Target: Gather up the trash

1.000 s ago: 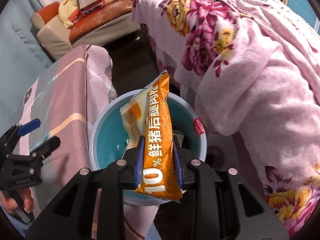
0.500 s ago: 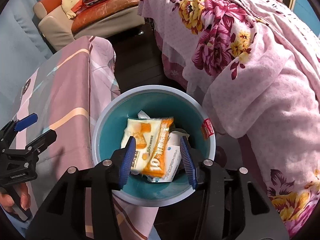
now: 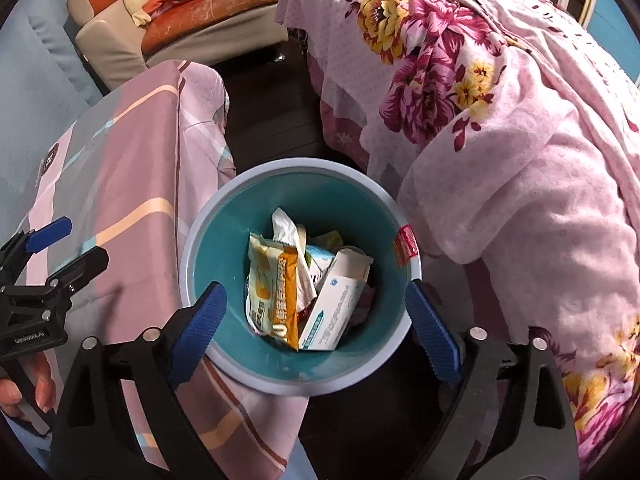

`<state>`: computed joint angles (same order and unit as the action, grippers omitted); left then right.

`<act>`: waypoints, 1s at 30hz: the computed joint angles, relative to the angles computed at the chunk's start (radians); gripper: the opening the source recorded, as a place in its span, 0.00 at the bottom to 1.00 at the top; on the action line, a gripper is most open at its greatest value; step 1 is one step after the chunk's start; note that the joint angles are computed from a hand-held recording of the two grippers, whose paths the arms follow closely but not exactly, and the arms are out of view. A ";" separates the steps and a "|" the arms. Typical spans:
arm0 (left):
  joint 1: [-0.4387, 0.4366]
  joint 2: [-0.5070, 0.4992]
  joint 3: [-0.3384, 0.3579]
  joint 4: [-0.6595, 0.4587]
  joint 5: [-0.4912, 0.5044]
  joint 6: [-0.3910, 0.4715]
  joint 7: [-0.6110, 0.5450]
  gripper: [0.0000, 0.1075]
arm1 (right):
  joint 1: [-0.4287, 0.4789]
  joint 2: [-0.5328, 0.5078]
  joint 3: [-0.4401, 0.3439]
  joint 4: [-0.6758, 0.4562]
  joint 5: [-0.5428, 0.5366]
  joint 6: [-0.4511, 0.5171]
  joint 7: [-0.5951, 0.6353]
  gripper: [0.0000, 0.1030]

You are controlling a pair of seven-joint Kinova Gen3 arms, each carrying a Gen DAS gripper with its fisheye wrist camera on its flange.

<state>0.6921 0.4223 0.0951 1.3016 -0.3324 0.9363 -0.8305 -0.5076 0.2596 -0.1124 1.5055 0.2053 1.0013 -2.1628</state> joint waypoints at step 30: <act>0.111 -0.199 0.089 0.143 -0.197 0.108 0.307 0.92 | -0.189 -0.204 -0.153 0.108 0.305 0.097 -0.238 0.94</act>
